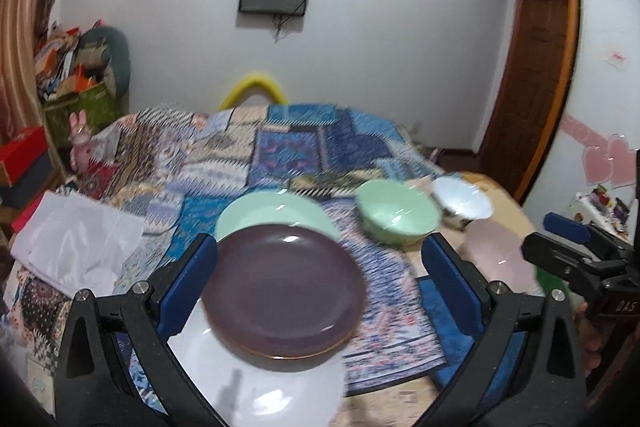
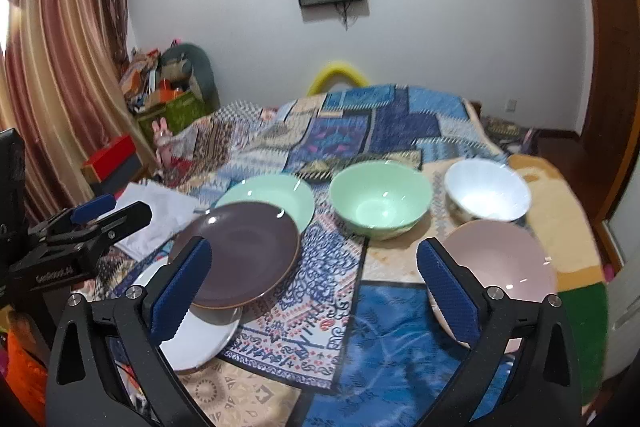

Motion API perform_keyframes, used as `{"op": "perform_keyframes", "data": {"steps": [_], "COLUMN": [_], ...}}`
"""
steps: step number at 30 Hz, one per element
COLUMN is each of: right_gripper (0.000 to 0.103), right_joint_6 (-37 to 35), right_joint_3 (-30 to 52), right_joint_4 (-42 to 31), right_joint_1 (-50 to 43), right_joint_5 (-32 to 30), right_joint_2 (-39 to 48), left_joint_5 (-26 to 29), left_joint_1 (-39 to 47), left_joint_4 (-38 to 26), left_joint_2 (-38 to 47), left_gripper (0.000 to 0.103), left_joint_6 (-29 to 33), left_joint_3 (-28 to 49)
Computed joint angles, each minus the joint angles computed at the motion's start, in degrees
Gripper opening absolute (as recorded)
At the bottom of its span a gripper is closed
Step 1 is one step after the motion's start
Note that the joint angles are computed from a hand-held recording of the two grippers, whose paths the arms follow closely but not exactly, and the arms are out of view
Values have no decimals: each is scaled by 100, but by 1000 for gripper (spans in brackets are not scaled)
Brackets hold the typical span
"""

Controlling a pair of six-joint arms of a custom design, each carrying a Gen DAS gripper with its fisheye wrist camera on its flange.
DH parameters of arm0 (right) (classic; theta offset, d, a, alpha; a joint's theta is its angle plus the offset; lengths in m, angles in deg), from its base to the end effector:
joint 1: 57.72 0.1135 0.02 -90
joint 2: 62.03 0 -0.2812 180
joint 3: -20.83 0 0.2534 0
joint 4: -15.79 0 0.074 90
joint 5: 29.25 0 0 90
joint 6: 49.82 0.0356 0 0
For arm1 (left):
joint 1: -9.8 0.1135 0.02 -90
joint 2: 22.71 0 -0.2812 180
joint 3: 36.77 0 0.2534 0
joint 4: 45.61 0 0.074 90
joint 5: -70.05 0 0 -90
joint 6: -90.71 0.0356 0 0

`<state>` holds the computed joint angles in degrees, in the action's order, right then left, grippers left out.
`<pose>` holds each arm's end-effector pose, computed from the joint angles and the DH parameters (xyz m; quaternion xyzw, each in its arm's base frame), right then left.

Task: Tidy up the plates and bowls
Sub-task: 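Close the left gripper on the dark purple plate rim while the right gripper grips it too, then lift the dark purple plate with both grippers and carry it toward the pink bowl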

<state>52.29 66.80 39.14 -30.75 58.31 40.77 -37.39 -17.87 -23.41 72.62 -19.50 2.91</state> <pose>0.2777 0.1430 0.1152 -0.1239 0.8719 0.1760 0.4398 0.2522 -0.1202 0.1248 -0.0150 0.8733 -0.0680 0.4821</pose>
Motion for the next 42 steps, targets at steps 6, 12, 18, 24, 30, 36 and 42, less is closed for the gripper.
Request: {"op": "perform_keyframes", "data": {"steps": [6,12,18,24,30,36,42], "right_gripper": [94,82,69,56,42,27,25], "right_joint_6": [70,52,-45,-13,30,271,286], "right_joint_3": [698,1448,2099,2589,3012,3214,3395], "right_joint_4": [-355,-846,-1238,-1581,-1940,-2067,-2228], "right_joint_1": [71,191,275,288,226,129,149], "right_joint_5": [-195,-313,-383,-485,-715,-986,-1166], "right_joint_2": [794,1507,2075,2453,2765,2949,3065], "left_joint_5": [492,812,1286,1770,2169,2517,2646], "left_joint_1": [722,1289,1727,2103,2367,2493,2509], "left_joint_4": [-103,-159,-320,-696,-990,-1189,-1179], "left_joint_2": [800,1672,2235,2721,3042,3240,3320], "left_gripper": [103,103,83,64,47,35,31], "left_joint_6": [213,495,685,748,825,859,865], "left_joint_3": [365,863,1253,1730,2101,2320,2349]}}
